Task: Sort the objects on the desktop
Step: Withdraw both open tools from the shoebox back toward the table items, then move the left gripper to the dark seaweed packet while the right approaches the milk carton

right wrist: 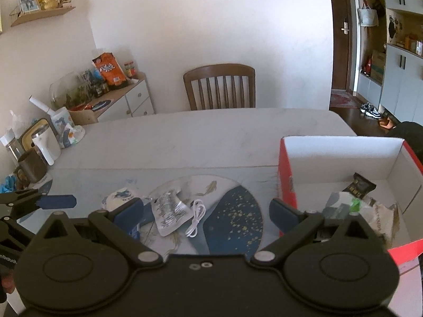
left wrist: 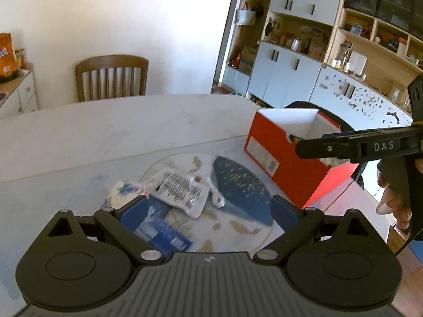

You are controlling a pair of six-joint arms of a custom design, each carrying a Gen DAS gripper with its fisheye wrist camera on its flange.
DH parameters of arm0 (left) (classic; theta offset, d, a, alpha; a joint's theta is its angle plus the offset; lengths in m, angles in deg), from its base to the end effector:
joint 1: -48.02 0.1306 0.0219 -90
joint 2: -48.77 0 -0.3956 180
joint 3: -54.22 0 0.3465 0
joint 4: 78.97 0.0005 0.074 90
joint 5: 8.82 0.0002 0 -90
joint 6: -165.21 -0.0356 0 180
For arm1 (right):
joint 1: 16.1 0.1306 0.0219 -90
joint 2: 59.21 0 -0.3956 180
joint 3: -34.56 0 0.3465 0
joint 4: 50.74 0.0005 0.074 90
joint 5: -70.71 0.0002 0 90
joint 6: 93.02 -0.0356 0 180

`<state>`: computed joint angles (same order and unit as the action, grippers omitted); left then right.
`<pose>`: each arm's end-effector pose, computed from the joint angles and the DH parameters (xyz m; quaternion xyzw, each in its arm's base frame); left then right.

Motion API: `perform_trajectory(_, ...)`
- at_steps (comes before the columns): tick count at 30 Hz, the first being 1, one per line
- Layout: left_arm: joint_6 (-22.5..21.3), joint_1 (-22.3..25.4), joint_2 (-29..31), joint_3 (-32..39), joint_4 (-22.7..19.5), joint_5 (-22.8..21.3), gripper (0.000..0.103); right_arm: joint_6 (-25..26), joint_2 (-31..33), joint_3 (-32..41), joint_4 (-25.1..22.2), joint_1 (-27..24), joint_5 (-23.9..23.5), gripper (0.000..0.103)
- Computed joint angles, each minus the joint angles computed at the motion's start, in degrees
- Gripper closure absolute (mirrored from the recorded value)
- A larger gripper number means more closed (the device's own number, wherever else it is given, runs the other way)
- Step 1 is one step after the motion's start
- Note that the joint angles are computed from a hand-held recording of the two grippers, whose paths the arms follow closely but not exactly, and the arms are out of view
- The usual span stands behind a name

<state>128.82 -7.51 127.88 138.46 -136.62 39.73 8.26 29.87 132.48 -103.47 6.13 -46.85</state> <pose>0.2190 -0.2783 0.4700 -0.0988 0.8875 -0.0506 0.4473 0.3956 0.1789 0.5061 -0.3469 0.8288 0.2545 0.3577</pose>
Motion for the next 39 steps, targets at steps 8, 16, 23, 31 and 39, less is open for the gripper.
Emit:
perform_trajectory(8, 2.5, -0.9, -0.9, -3.1, -1.9, 0.6, 0.004, 0.8, -0.2, -2.2, 0.4, 2.2, 2.0, 0.002)
perform_trajectory(16, 4.2, -0.1, -1.7, -6.2, -2.3, 2.1, 0.004, 0.7, 0.8, -2.7, 0.3, 3.6, 3.3, 0.002)
perform_trajectory(23, 6.0, 2.3, -3.5, -9.5, -1.3, 3.6, 0.004, 2.0, -0.2, -5.1, 0.9, 5.3, 3.7, 0.002)
perform_trajectory(31, 4.6, 5.1, -4.5, -12.1, 0.9, 5.4, 0.004, 2.3, -1.9, -7.9, 1.1, 7.6, 4.8, 0.002)
perform_trajectory(39, 4.7, 7.3, -5.7, -13.9, 2.1, 7.7, 0.004, 3.9, -4.3, -11.7, 1.5, 10.2, 4.4, 0.002)
